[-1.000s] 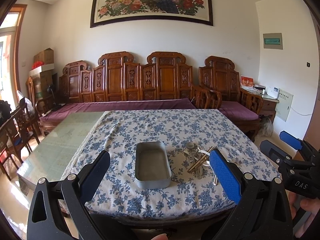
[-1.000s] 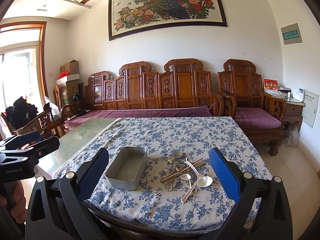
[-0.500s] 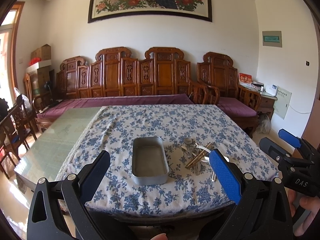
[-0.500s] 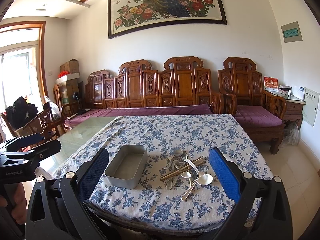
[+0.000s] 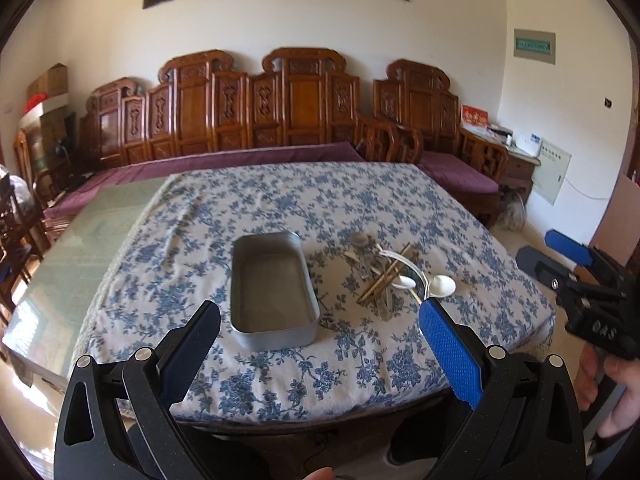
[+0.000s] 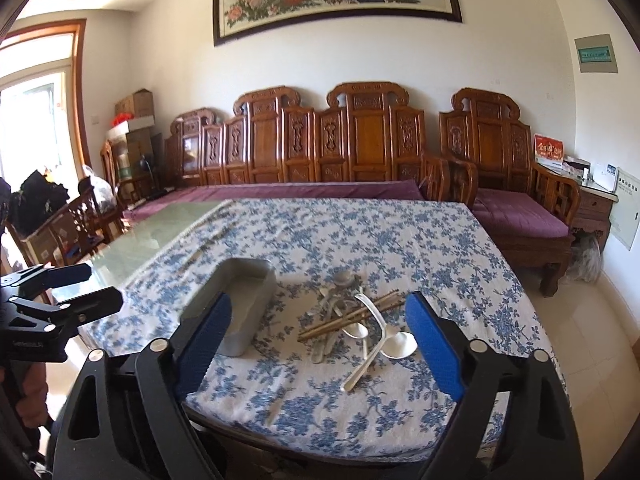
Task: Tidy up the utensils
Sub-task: 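Reach into the utensil pile and grasp the white plastic fork with the right tool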
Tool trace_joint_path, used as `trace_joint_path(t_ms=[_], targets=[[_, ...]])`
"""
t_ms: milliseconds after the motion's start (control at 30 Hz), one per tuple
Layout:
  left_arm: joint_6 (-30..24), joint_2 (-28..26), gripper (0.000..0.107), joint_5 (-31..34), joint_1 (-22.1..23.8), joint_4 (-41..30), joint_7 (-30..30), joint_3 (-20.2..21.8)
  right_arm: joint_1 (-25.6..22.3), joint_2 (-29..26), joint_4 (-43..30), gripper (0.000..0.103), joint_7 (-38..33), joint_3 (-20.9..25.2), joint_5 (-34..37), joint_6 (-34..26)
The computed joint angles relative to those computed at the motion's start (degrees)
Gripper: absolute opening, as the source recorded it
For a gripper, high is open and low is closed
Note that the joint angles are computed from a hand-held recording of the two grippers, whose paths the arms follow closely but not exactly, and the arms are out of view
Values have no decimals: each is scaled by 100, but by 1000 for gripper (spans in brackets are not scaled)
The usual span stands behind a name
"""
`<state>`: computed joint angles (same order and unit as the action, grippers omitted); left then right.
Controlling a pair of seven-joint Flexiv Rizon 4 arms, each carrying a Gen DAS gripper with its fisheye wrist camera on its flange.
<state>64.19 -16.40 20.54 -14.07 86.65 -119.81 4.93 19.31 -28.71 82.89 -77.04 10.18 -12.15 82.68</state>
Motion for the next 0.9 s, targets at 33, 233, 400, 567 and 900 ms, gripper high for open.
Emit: trace_joint_path(t_ms=[33, 233, 400, 567, 900], targets=[[11, -66, 96, -76, 50, -31, 101, -45, -36, -88, -112, 88, -54, 25, -5, -71], [-32, -435, 96, -504, 171, -290, 598, -133, -160, -664, -1003, 84, -377, 89, 56, -739], [-109, -766, 96, -858, 212, -587, 961, -150, -198, -1123, -1787, 80, -783, 124, 229, -1333], [-170, -1103, 96, -1324, 299, -837, 1345, -223, -161, -1595, -2583, 74, -1254, 69, 341, -1964], [-307, -1580, 94, -1748, 274, -1128, 1670, -205, -113, -2288, -3514, 60, -1548, -38, 833, -3076]])
